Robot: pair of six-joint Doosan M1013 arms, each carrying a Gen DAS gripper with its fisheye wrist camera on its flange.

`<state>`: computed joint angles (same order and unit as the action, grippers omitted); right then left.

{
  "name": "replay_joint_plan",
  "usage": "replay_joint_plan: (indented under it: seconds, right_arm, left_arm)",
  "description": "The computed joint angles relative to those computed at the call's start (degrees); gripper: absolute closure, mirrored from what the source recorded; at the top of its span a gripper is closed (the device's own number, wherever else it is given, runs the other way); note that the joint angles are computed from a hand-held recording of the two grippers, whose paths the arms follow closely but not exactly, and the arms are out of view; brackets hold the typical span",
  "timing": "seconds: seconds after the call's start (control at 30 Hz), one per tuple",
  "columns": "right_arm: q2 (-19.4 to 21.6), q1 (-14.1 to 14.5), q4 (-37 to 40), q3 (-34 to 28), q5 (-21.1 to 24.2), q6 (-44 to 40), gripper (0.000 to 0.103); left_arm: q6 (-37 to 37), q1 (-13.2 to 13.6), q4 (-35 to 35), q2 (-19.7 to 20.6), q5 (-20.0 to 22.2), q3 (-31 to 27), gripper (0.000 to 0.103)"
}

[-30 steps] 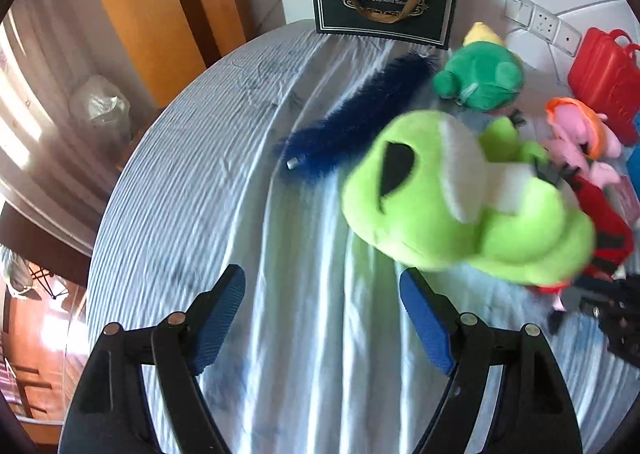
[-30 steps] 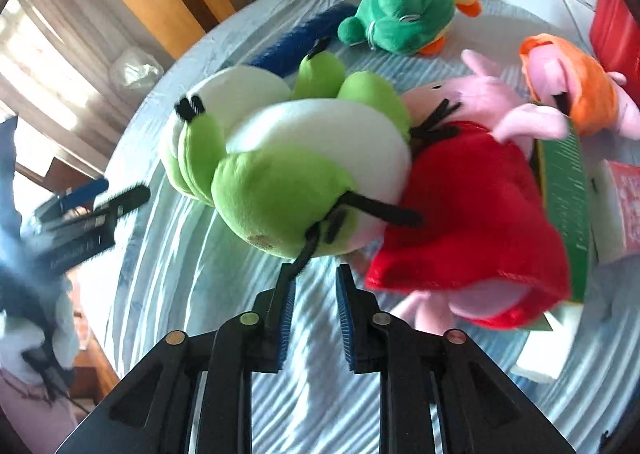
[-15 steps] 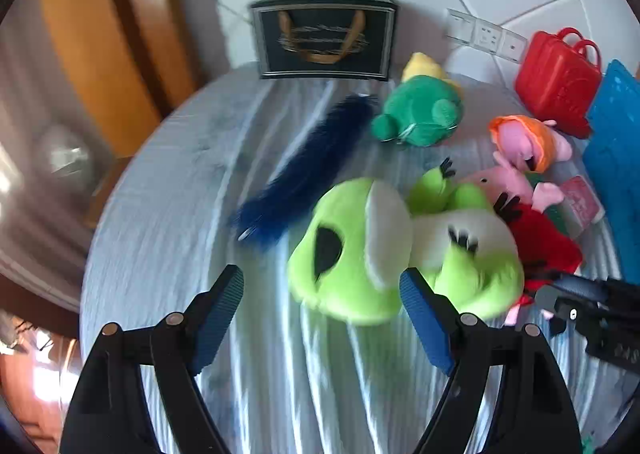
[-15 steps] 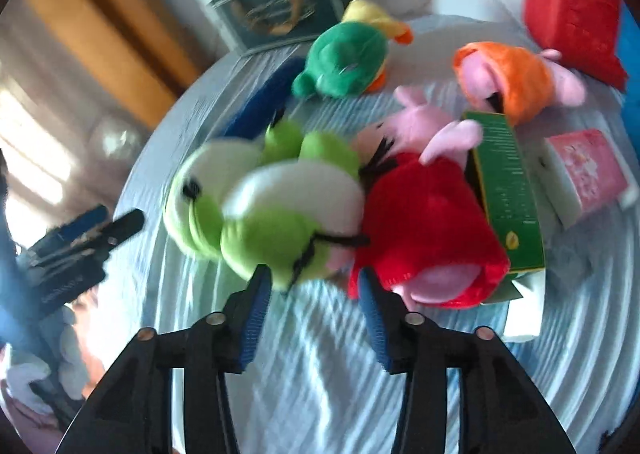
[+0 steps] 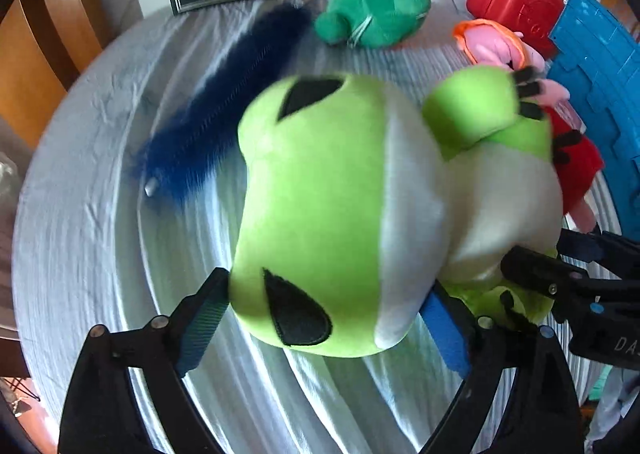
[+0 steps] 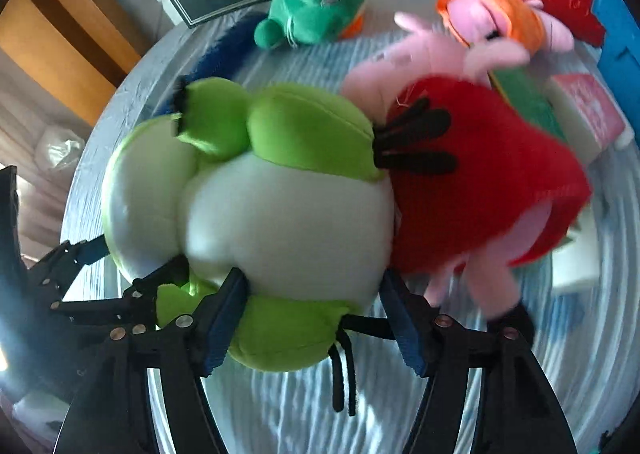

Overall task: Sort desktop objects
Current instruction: 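Close the right gripper on the green frog plush while the left gripper pushes it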

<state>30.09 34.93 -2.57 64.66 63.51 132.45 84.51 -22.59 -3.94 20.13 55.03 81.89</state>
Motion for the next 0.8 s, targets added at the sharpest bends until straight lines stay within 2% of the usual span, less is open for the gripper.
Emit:
replay_joint_plan:
  seconds: [0.1,0.27,0.37,0.43,0.6,0.67,0.7,0.73,0.8]
  right_arm:
    - [-0.35,0.05,0.38,1.03,-0.53,1.4,0.023]
    - [-0.89,0.57,-0.73,1.84,-1.39,3.26,0.02]
    - [0.01,0.47,-0.79,0.59,-0.05,3.74,0.012]
    - [-0.27,0.21,-0.34,1.5,-1.59,4.92,0.007]
    - [-0.97,-0.19,1.0,3.64,-6.05,6.81,0.006]
    - [-1.02,-0.37,2.21,4.11,-6.88,5.98,0.015]
    - [-1.01,-0.49,3.38,4.19,-7.5,4.89,0.036]
    - [-0.89,-0.5,4.64,4.07,-7.67,3.59,0.038]
    - [-0.25,0.26,2.49,2.58,-5.41,3.19,0.043]
  left_arm:
    - [1.27,0.19,-0.47,-0.26,-1.77,0.7,0.008]
    - [2.63,-0.39,2.24,-0.5,-4.07,1.02,0.005]
    - [2.16,-0.64,3.75,-0.87,-6.3,1.68,0.005]
    - [3.38,0.04,1.41,-0.78,-6.62,1.8,0.003]
    - [5.43,1.28,-3.86,0.36,-5.11,0.85,0.001]
    - [7.13,1.47,-5.13,0.62,-4.93,0.76,0.002]
    - [8.96,1.72,-6.8,0.62,-5.01,0.92,0.007]
    - [11.26,2.06,-9.5,0.52,-4.99,1.24,0.018]
    - [10.88,1.7,-8.64,-0.2,-6.37,2.18,0.023]
